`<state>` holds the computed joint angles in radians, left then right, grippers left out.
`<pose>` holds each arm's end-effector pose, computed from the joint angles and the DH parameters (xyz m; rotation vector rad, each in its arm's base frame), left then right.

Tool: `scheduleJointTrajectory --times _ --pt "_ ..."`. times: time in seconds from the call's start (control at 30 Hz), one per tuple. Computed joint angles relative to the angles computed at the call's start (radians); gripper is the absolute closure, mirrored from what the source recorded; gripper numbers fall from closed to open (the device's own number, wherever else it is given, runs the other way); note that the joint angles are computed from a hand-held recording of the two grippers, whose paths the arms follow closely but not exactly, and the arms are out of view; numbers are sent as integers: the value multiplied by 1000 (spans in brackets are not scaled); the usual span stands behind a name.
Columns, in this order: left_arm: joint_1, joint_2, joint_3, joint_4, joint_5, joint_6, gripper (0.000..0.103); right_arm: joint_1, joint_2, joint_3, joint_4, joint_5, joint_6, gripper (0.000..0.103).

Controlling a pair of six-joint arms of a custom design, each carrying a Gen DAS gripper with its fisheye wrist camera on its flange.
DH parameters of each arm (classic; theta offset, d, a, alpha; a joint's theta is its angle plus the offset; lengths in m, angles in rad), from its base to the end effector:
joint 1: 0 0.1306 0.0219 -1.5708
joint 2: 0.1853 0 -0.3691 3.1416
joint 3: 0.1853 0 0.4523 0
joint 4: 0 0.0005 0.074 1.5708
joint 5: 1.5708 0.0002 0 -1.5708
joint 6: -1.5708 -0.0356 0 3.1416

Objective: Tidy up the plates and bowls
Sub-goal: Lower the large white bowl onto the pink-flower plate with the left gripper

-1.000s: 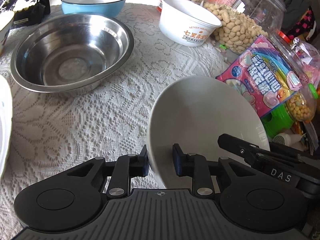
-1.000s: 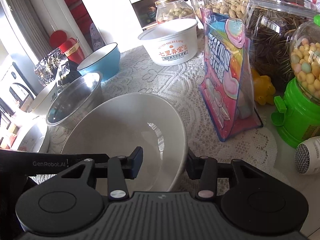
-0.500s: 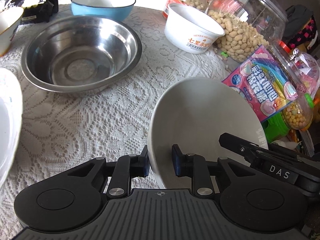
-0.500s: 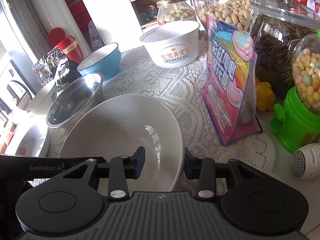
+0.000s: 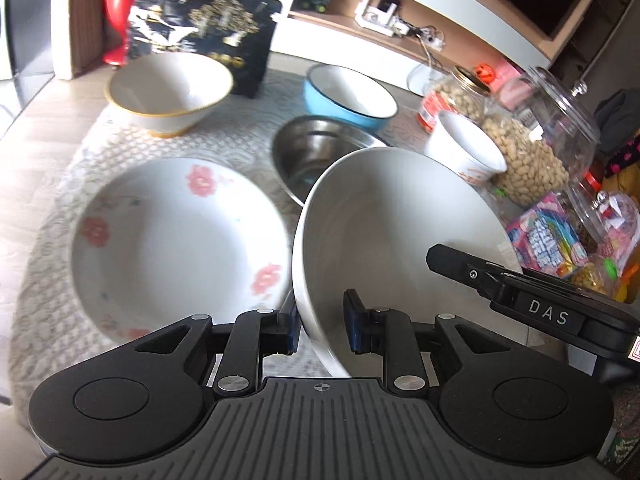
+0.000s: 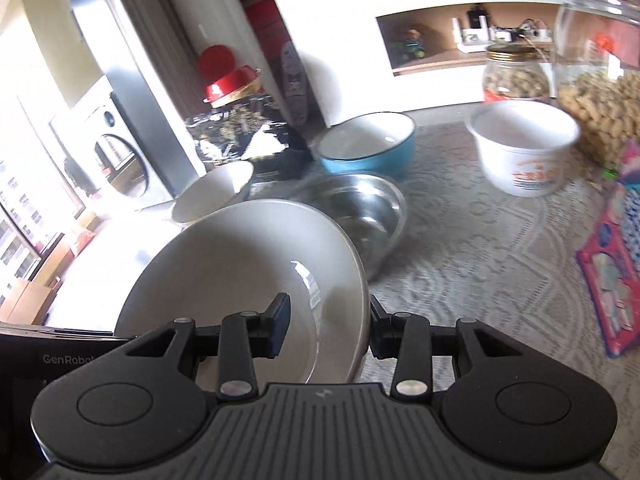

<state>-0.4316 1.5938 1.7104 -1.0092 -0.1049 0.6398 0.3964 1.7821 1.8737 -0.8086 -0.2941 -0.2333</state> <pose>0.5608 -0.2547 0.4590 -0.3041 2.4682 -0.3354 0.6384 0.2779 0.4413 -0.3469 2.3139 0.6576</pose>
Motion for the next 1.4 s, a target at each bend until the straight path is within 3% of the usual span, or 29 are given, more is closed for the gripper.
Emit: scheduleJointTrajectory --times 0.17,0.3,0.47,0.67,0.8,1.1,1.23,1.4 --pt "54 -110 -123 -7 -77 37 77 78 117 167 -62 -34 43 64" --pt "106 -159 -206 14 -66 79 76 131 224 319 -137 -29 69 64" --pt "156 -157 -237 29 -27 80 76 172 347 493 -238 5 92 64" --pt "177 -115 -218 29 -12 40 77 177 432 602 -299 24 85 64" --pt "190 -105 -209 40 -5 28 77 178 463 640 -322 34 76 64" --pt "175 -37 -145 9 -87 -90 77 170 502 677 -349 16 56 64" --pt "184 -4 -102 -20 -83 -120 77 165 494 659 -334 15 50 64" --pt "171 13 -74 -18 -149 -210 77 160 480 634 -305 28 56 64"
